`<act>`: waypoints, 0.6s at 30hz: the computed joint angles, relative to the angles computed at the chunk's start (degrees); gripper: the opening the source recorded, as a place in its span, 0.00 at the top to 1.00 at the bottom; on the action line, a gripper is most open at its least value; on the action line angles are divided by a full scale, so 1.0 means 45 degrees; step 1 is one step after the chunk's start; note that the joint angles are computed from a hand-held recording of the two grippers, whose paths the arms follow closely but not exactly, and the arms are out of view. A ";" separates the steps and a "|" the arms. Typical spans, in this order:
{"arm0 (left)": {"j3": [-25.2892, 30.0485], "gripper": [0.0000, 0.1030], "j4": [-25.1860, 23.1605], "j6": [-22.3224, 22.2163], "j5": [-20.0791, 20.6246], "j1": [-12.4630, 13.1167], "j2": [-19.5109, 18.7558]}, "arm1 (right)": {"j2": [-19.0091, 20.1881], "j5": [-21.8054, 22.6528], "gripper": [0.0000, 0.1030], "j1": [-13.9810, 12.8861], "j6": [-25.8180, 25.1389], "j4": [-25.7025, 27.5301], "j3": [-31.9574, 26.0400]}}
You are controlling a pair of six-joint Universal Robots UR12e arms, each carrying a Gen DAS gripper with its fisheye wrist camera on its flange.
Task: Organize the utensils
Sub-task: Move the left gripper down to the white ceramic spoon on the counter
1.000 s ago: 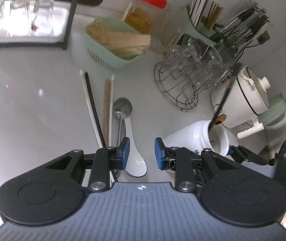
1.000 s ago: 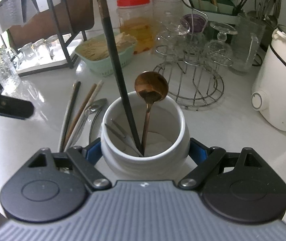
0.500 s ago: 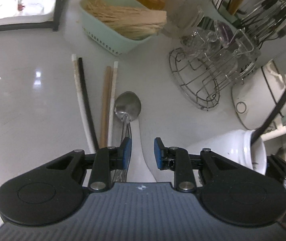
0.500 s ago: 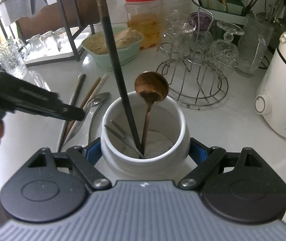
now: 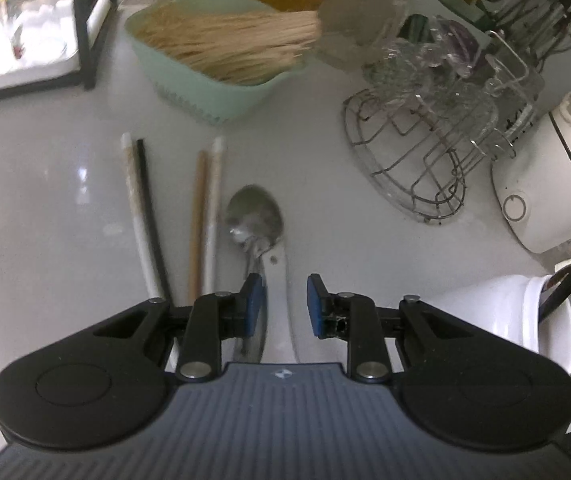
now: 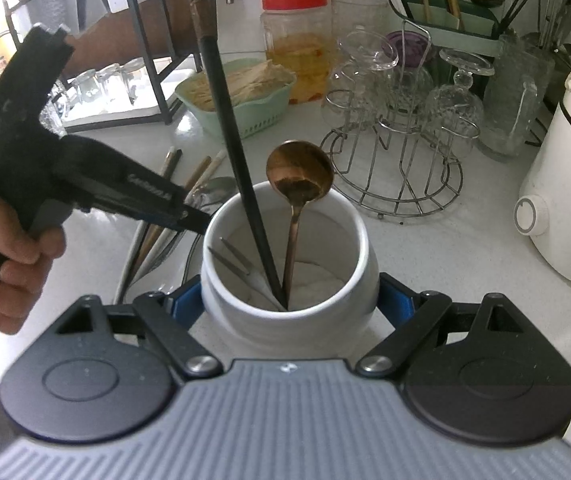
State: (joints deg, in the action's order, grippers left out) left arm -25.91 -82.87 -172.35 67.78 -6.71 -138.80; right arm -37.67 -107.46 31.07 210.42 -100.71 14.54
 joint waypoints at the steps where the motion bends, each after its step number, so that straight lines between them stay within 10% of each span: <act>1: 0.0018 0.72 0.0003 0.0058 0.0048 -0.0029 -0.0002 | -0.0016 -0.0011 0.12 0.0006 0.0002 -0.0042 0.0044; 18: -0.0283 0.73 0.0671 0.0497 0.1065 -0.0294 0.0008 | -0.0204 0.0077 0.12 -0.0025 -0.0139 -0.0188 0.0382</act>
